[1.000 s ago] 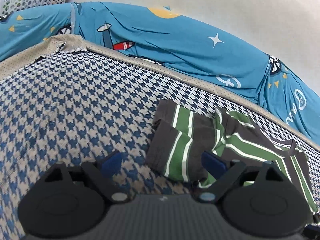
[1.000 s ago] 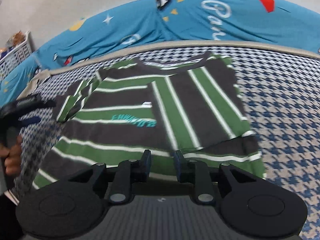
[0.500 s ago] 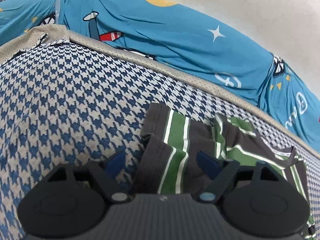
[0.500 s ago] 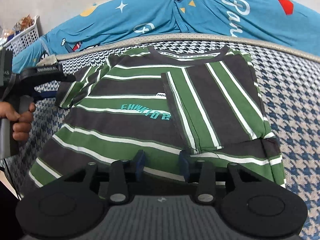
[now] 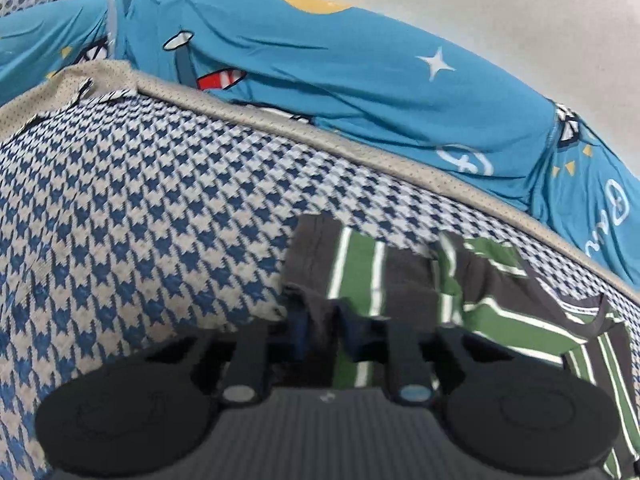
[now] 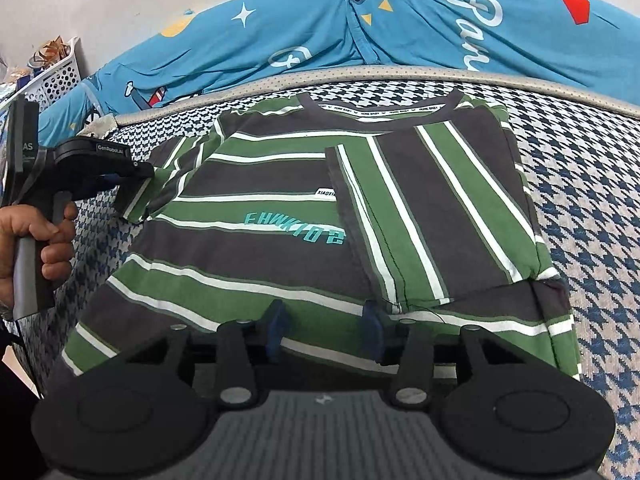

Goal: Fold clothes
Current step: 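Grasp the shirt side edge beside the folded sleeve with the left gripper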

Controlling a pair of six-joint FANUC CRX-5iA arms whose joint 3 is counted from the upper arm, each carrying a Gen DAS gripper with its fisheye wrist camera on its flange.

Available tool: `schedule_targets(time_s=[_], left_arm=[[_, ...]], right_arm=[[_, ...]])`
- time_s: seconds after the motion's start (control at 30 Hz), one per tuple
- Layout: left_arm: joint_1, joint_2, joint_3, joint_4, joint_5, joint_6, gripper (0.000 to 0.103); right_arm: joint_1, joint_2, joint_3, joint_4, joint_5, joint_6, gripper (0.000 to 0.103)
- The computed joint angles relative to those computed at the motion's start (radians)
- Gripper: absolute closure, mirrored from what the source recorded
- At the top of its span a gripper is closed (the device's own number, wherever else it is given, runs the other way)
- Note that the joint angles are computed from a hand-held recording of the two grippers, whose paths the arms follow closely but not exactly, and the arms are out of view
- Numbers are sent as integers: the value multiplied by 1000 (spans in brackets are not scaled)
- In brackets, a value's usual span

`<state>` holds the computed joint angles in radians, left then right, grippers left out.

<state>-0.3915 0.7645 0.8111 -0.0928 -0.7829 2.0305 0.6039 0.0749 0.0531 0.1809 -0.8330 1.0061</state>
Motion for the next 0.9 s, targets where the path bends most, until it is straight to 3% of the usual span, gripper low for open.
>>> schedule_targets(time_s=[0.23,0.43,0.63,0.9], left_arm=[[-59,-23,41,-232,4,128,94],[-63,-18,77,-278,-9,185,94],[-45,1,90,-225,-50,199,94],[21,-22,-37,8,27,154,92]], right_arm=[[-1,0,-3,2,6,-3,59],[-3,-3,-4,-9,8,-4,59],[-3,0,5,-11,0,-2,59],[-5,2,10,-16,-5,0,59]])
